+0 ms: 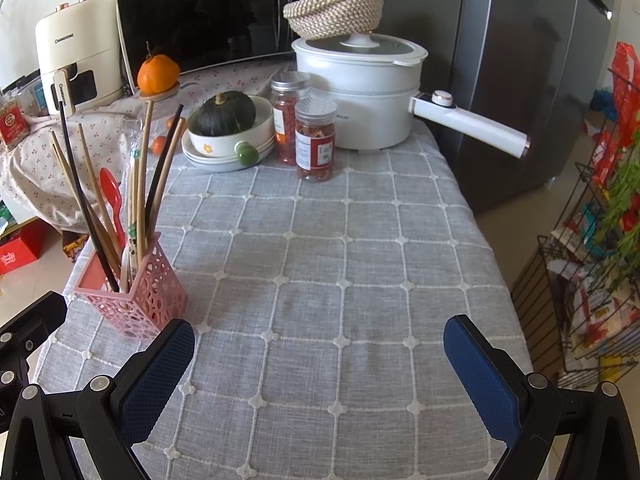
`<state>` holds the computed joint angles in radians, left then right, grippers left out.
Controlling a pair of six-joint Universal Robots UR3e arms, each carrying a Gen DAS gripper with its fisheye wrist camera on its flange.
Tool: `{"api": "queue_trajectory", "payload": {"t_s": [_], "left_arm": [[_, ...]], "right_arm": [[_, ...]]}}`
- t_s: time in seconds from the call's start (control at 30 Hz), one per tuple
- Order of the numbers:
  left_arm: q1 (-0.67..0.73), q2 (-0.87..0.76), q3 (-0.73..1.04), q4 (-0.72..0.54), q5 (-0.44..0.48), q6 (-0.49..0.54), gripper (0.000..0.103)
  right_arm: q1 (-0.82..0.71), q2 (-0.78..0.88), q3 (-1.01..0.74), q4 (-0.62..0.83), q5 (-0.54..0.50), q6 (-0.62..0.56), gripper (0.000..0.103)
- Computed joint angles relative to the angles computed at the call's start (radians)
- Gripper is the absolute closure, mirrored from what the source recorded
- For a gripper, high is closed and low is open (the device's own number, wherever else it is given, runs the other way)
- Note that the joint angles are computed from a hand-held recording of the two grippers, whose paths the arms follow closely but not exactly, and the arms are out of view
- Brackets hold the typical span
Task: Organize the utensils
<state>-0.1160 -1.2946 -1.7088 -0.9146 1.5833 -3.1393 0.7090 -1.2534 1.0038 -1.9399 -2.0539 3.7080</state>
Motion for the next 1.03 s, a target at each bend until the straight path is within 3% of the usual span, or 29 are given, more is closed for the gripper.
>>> {"api": "queue_trajectory", "payload": {"t_s": [1.03], "left_arm": [[0.01,0.01,-0.021,0.002,-0.024,0.023,0.003]], "right_arm": [[-0.002,0.001,0.008,0.004,0.015,0.012,0.001]]}}
